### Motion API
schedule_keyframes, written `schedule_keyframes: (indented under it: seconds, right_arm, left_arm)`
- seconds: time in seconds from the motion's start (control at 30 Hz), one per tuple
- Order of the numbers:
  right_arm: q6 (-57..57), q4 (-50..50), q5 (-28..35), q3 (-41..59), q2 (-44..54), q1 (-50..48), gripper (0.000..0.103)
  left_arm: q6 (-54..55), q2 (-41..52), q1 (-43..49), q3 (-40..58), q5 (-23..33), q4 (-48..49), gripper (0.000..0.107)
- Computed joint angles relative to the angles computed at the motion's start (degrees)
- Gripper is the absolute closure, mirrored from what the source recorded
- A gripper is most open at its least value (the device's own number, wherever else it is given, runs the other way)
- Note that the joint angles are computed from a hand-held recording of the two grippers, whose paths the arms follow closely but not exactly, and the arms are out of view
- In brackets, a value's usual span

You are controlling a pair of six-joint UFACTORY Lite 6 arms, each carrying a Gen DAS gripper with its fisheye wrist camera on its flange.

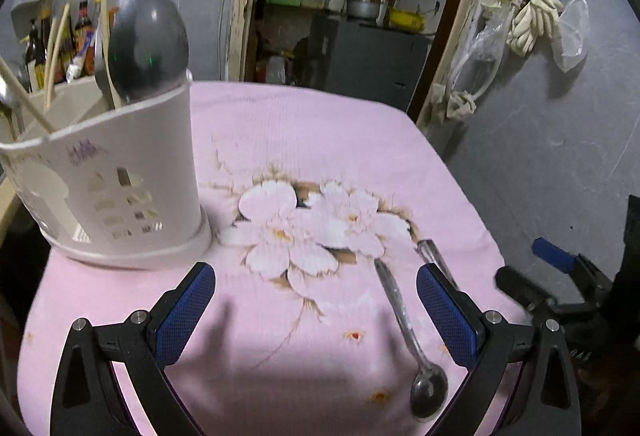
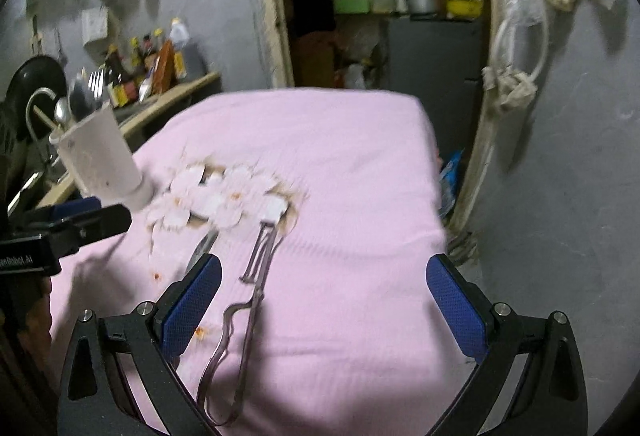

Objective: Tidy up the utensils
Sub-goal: 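Move both tools back to the last utensils on the table, then grasp a steel spoon with the left tool while the right tool grasps the steel tongs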

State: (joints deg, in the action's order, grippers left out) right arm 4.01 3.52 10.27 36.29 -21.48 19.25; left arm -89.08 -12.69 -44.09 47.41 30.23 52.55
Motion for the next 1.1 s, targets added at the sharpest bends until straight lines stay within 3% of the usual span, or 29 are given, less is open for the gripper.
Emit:
schedule_keyframes:
  seconds: [0.07,0.2,0.47,0.63,0.73,0.8,0.9,0.97,1.1]
  right_arm:
    - [-3.55,2.88,0.77,1.52,2.79,0.59,0.017]
    - [-10.90,9.55,2.14,4.24,6.56,1.04,0.029]
    - [-19.22,16.96,3.79,11.73,16.85,1.26,0.039]
    - [-21.01,18.97,4.37,12.58,18.24,1.15,0.043]
    - [-22.00,19.64,4.54,11.46,17.00,0.51,0.052]
    - [-25.56,22.64,5.25,10.96,16.23,-0.89,0.062]
    - [-32.86,28.56,7.11,11.24,16.39,-3.52,0.069]
    - [-35.91,30.79,8.50,11.09,16.05,-4.68,0.071]
    - [-43.82,38.33,11.43,11.08,16.38,-7.51,0.072]
  left_arm:
    - [1.14,0.30,0.86,-0.42,-1.36,-1.52,0.007]
    - [3.86,0.68,2.54,-1.44,-4.17,-4.91,0.019]
    - [10.19,1.62,4.25,-1.58,-7.95,-10.87,0.038]
    - [15.87,2.86,4.89,-0.86,-10.11,-15.76,0.054]
    - [20.65,3.84,5.16,-0.31,-11.88,-19.89,0.060]
    - [26.19,5.35,5.24,0.90,-13.17,-24.59,0.062]
    - [38.01,8.39,5.27,3.37,-14.48,-34.77,0.065]
    - [45.08,10.75,5.08,5.38,-14.41,-40.96,0.066]
    - [49.44,13.78,4.95,8.62,-13.78,-43.99,0.066]
